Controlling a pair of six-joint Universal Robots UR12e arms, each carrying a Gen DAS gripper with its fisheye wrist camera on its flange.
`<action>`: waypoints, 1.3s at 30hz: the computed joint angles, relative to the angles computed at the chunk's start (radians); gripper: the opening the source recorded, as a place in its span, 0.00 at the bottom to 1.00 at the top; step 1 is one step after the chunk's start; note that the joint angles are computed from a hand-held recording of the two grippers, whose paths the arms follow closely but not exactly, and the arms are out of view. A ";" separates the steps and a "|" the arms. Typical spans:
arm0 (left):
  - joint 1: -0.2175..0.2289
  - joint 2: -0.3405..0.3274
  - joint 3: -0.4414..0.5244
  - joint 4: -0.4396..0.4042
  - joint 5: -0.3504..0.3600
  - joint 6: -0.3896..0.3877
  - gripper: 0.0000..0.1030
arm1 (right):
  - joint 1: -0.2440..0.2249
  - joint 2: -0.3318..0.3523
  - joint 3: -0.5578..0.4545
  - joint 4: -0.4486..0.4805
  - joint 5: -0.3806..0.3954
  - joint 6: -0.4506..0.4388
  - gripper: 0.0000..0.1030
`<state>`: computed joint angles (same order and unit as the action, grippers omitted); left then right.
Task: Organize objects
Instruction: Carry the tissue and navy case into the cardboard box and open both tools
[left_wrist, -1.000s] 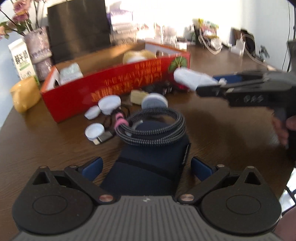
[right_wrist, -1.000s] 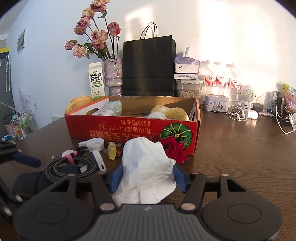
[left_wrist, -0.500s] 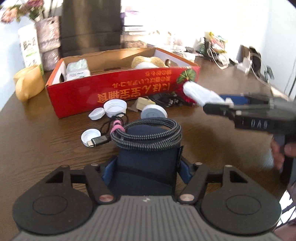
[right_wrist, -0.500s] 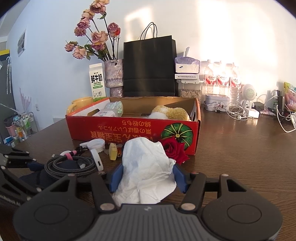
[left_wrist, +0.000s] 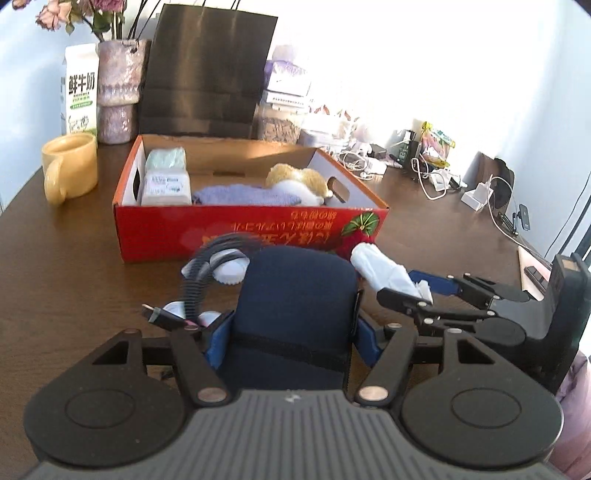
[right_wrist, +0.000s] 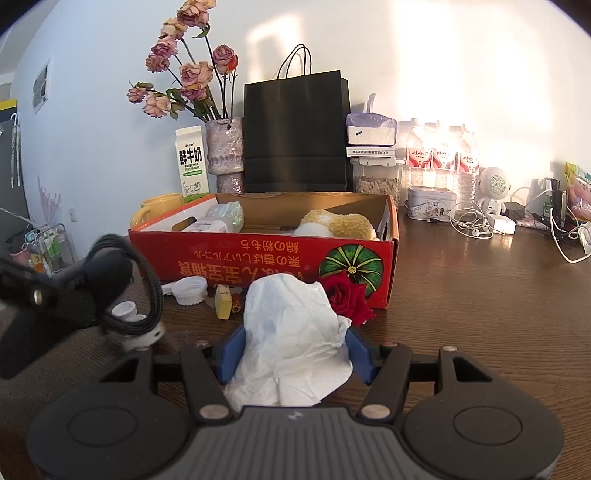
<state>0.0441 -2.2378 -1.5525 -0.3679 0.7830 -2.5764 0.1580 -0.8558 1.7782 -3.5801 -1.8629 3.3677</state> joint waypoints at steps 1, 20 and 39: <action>0.000 0.000 0.000 0.007 0.000 -0.004 0.63 | 0.000 0.000 0.000 0.000 -0.001 0.001 0.58; -0.011 -0.032 0.014 0.108 0.088 -0.111 0.60 | 0.006 0.003 -0.001 -0.009 -0.016 -0.003 0.57; -0.068 -0.054 -0.081 0.406 0.343 0.026 0.88 | 0.005 0.002 0.000 -0.004 -0.009 0.003 0.57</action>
<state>-0.0243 -2.2914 -1.6336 0.0380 1.1261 -2.5502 0.1628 -0.8543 1.7780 -3.5838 -1.8714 3.3710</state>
